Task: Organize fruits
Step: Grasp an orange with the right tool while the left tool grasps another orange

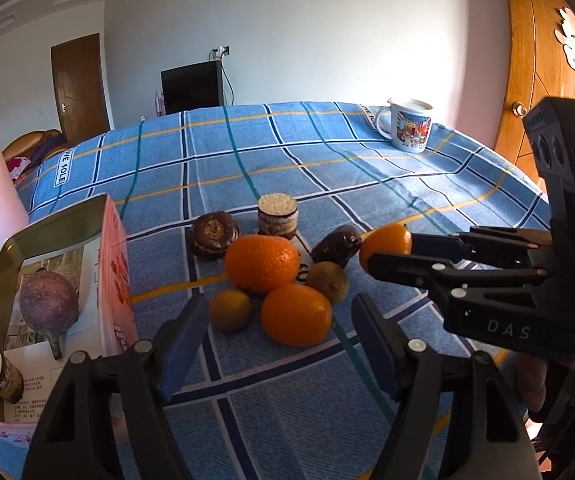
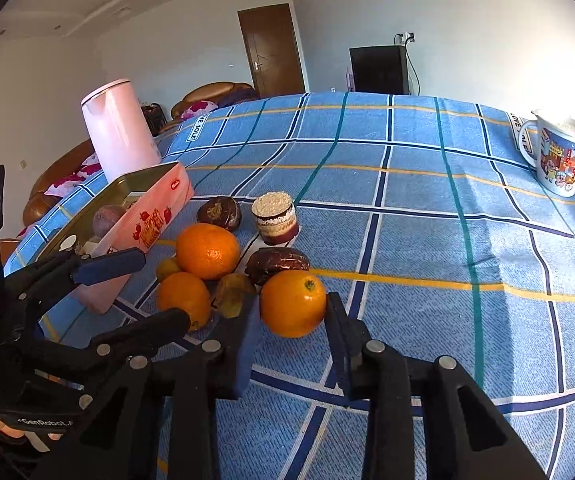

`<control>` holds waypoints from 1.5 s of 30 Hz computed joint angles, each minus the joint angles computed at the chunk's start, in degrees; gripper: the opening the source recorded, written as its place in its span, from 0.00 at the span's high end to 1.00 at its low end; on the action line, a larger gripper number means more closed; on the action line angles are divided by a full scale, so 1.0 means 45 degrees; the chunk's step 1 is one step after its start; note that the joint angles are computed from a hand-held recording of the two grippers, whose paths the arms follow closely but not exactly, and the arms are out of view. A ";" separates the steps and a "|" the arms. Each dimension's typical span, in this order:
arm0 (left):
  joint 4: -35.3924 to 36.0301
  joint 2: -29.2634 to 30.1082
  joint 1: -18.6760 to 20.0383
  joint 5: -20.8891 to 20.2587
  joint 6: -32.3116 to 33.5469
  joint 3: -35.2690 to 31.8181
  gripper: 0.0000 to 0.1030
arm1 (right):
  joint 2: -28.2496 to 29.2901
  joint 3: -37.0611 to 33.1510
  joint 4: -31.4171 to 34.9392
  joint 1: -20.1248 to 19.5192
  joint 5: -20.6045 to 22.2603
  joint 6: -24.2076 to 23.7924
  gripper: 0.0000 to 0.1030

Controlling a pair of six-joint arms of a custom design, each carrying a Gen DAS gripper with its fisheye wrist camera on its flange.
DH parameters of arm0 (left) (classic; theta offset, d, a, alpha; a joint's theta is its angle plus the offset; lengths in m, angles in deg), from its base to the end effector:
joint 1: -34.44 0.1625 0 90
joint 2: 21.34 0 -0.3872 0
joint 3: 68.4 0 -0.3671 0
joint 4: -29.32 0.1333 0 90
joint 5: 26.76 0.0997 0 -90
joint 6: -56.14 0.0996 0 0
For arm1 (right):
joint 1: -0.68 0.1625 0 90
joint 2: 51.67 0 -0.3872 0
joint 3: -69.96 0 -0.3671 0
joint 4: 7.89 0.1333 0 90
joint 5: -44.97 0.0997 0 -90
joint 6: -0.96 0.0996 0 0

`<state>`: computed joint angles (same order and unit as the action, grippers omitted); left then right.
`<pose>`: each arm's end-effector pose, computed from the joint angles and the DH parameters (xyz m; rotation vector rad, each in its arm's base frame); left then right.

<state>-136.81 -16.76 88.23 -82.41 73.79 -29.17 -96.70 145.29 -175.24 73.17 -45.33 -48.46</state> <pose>-0.3073 -0.7406 -0.1387 0.9384 2.3446 -0.8447 -0.0934 -0.7375 0.2563 0.6935 -2.4362 0.9162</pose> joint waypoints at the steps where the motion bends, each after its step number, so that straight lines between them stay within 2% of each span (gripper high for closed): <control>1: -0.0078 0.0018 0.0007 0.0014 0.0001 -0.0012 0.33 | -0.0020 0.0098 -0.0193 -0.0002 0.0025 -0.0041 0.67; 2: -0.0227 -0.0003 0.0008 -0.0010 0.0016 0.0059 0.37 | -0.0042 0.0179 -0.0367 -0.0005 0.0081 -0.0081 0.67; 8: -0.0934 -0.0176 -0.0035 -0.0298 0.0611 0.0617 0.42 | -0.0126 0.0544 -0.1159 -0.0024 0.0241 -0.0200 0.67; 11: 0.0026 -0.0001 -0.0047 -0.0184 0.0591 0.0098 0.42 | -0.0122 0.0532 -0.1191 -0.0037 0.0271 -0.0174 0.67; 13: 0.0844 0.0069 0.0022 -0.0202 0.0086 -0.0286 0.48 | -0.0121 0.0532 -0.1207 -0.0042 0.0285 -0.0171 0.67; 15: 0.1019 -0.0010 0.0123 -0.0555 -0.0291 -0.0303 0.50 | -0.0137 0.0580 -0.1312 -0.0059 0.0358 -0.0179 0.67; 19: 0.1215 0.0149 0.0083 -0.0437 -0.0235 -0.0548 0.52 | -0.0139 0.0621 -0.1380 -0.0064 0.0394 -0.0222 0.67; 21: 0.1666 0.0262 0.0109 -0.0436 -0.0410 -0.0856 0.58 | -0.0147 0.0634 -0.1386 -0.0065 0.0401 -0.0222 0.67; 28: 0.1729 0.0206 0.0185 -0.0736 -0.0469 -0.0798 0.60 | -0.0108 0.0571 -0.1346 -0.0048 0.0320 -0.0188 0.67; 31: 0.1186 0.0107 0.0175 -0.0757 -0.0336 -0.0498 0.60 | -0.0120 0.0642 -0.1537 -0.0065 0.0393 -0.0180 0.67; 37: -0.1013 -0.0153 0.0053 -0.0779 0.0536 0.0558 0.60 | -0.0266 0.1163 -0.2482 -0.0165 0.0907 -0.0392 0.67; 45: -0.3496 -0.0458 0.0039 -0.1108 0.1109 0.1597 0.60 | -0.0473 0.1928 -0.3969 -0.0393 0.2002 -0.0673 0.67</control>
